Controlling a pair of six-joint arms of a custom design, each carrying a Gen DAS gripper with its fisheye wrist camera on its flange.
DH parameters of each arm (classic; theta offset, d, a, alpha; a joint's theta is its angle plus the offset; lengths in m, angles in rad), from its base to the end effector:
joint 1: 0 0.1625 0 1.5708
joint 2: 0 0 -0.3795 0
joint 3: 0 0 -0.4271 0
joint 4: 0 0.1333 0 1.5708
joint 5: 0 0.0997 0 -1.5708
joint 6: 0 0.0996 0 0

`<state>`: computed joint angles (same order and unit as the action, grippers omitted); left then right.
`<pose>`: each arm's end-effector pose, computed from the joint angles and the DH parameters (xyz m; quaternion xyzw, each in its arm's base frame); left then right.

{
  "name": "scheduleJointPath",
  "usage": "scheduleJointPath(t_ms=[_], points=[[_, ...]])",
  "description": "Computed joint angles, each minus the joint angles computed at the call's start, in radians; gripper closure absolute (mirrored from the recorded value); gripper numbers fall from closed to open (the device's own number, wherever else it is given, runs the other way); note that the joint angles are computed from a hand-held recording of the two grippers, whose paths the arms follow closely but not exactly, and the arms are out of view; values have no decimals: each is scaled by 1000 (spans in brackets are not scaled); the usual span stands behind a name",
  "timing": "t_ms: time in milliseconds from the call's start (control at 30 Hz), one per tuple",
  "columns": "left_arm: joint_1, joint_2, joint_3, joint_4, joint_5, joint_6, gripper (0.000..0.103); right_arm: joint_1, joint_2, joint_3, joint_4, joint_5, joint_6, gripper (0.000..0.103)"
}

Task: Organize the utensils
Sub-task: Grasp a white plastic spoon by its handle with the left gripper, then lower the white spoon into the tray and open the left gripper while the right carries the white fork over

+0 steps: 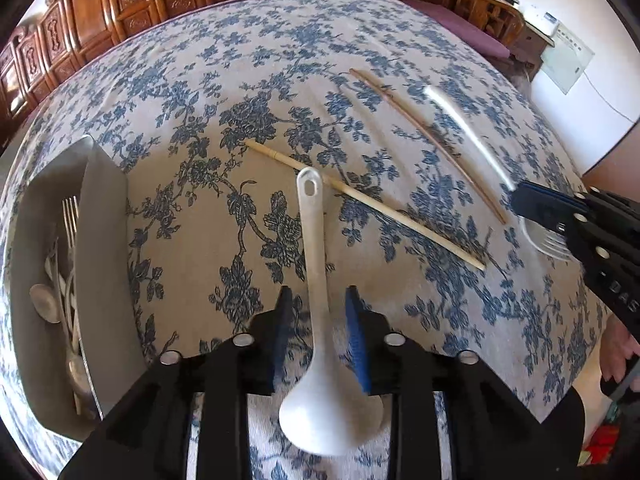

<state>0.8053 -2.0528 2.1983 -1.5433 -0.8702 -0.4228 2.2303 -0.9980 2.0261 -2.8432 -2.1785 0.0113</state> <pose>-0.0875 -0.3761 0.3447 0.1888 0.9170 -0.1242 0.3287 0.3930 -0.3821 0.0605 0.2670 -0.9094 0.2075 0.2422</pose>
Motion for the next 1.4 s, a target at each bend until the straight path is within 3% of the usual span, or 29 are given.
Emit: scheduleJointPath(t_ms=[167, 300, 933, 1400], points=[[-9, 1, -1, 58, 3, -11, 77, 2, 9, -3, 8, 0, -1, 96], [-5, -5, 2, 53, 3, 2, 94, 3, 9, -2, 8, 3, -2, 96], [-94, -128, -33, 104, 38, 11, 95, 62, 67, -55, 40, 27, -21, 96], [-129, -199, -111, 152, 87, 18, 95, 116, 166, -164, 50, 68, 32, 96]])
